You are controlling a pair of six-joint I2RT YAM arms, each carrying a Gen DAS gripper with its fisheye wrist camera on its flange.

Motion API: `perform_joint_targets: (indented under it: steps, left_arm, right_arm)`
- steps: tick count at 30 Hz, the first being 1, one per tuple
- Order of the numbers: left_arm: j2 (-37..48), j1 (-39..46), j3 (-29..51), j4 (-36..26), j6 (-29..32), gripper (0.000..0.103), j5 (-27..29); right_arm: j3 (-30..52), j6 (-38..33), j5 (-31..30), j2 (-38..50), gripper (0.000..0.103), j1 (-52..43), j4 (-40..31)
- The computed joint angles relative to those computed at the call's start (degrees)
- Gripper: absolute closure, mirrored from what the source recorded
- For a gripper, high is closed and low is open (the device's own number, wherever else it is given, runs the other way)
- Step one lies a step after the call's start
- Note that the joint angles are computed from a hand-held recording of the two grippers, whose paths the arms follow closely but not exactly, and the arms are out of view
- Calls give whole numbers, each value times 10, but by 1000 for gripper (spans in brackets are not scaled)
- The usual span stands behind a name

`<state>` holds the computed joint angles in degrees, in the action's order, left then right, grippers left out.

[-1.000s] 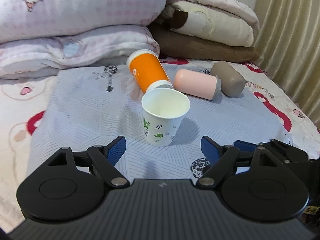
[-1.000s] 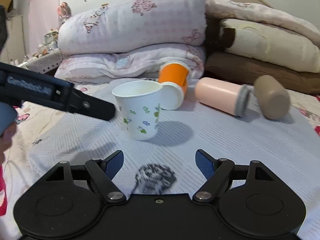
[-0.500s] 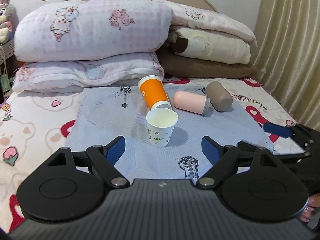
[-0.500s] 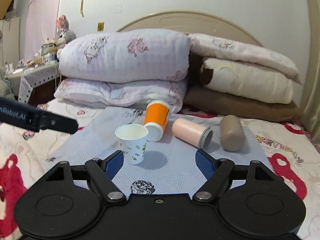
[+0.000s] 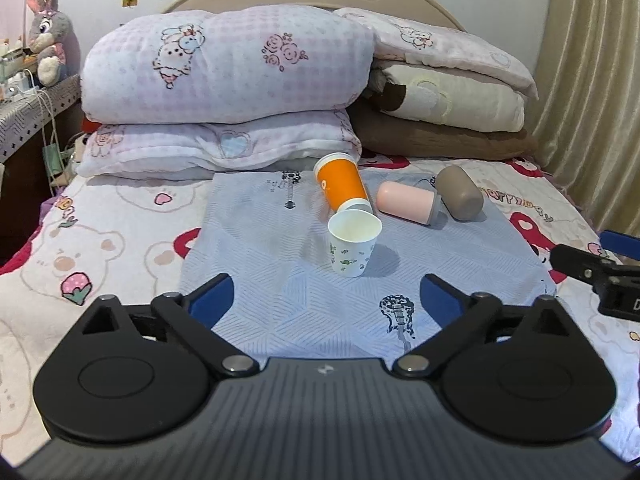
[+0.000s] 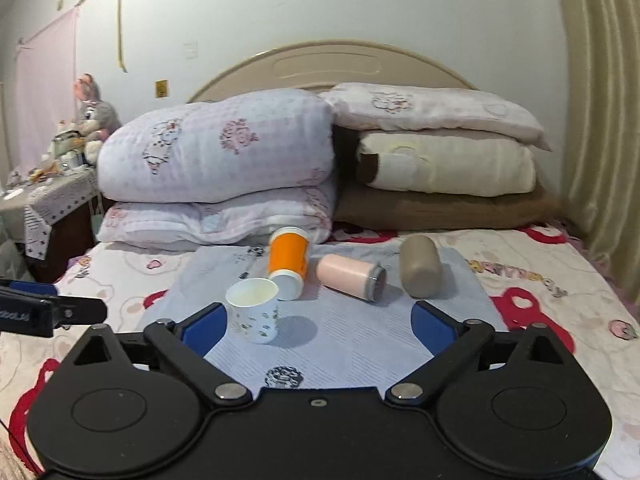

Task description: Flip cup upright

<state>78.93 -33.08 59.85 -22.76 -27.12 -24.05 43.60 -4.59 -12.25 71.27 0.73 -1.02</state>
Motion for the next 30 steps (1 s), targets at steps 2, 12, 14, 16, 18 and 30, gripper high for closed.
perform_joint_targets:
  steps: [2, 12, 14, 16, 18, 30]
  left_arm:
    - [-1, -5, 7, -16, -8, 0, -4]
    - [5, -15, 26, -72, -51, 0, -8]
    - [11, -18, 37, -90, -60, 0, -14]
    - [16, -18, 43, -99, -65, 0, -16]
    - [17, -18, 45, -105, -70, 0, -17]
    - [20, -10, 53, -128, -87, 0, -38]
  right_arm:
    - [8, 0, 9, -6, 1, 5, -22]
    - [23, -9, 39, -20, 1, 33, -80]
    - [24, -6, 49, -21, 1, 39, -82]
    - [25, -5, 53, -20, 1, 41, -83]
    - [28, -6, 53, -17, 1, 42, -89]
    - [46, 13, 87, -3, 1, 38, -110]
